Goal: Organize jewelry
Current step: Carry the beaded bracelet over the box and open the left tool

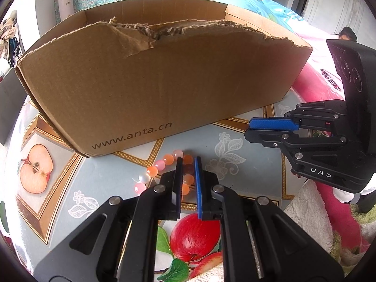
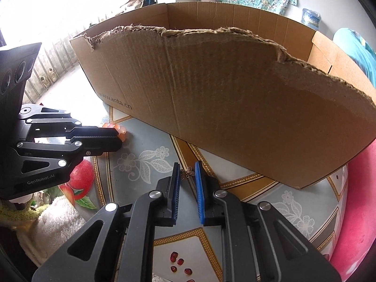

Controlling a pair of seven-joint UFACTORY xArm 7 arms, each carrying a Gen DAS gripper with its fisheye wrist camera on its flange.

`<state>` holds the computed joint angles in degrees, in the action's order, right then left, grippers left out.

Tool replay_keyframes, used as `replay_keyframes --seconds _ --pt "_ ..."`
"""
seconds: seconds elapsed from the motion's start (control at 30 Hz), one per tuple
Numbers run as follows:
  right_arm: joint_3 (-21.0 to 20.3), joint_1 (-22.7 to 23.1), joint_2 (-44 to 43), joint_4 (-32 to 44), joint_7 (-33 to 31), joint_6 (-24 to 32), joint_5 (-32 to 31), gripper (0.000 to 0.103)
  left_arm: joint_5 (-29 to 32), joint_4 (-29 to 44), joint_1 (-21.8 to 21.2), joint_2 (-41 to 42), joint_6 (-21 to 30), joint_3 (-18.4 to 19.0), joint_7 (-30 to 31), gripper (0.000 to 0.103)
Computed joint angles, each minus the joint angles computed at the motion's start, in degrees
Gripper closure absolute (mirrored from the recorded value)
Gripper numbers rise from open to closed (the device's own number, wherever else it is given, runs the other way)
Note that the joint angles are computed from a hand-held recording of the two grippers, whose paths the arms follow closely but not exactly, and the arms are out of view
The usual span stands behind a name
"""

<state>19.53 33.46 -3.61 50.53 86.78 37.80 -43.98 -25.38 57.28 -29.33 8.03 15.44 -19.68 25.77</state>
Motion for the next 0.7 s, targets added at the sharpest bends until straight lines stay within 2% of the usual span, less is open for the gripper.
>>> replay_keyframes --seconds 0.2,0.53,0.6,0.7 --pt "0.4 -0.9 -3.7 -4.1 2.5 -2.6 0.3 0.091 0.4 0.1 -0.1 0.1 0.2 0.1 -0.3 0.094" --pt "3.6 -3.6 -9.4 -8.4 9.2 -5.1 -0.5 0.091 1.1 0.0 -0.2 0.3 -0.6 0.1 -1.3 0.094" --pt "4.7 -4.4 -10.8 -9.1 10.8 -5.6 -0.7 0.091 0.0 -0.2 0.2 0.1 -0.9 -0.3 -0.4 0.095" --pt "6.2 -5.1 -13.8 -10.5 12.3 -5.4 -0.2 0.091 -6.0 -1.3 1.6 -1.2 -2.0 -1.8 4.6 0.095"
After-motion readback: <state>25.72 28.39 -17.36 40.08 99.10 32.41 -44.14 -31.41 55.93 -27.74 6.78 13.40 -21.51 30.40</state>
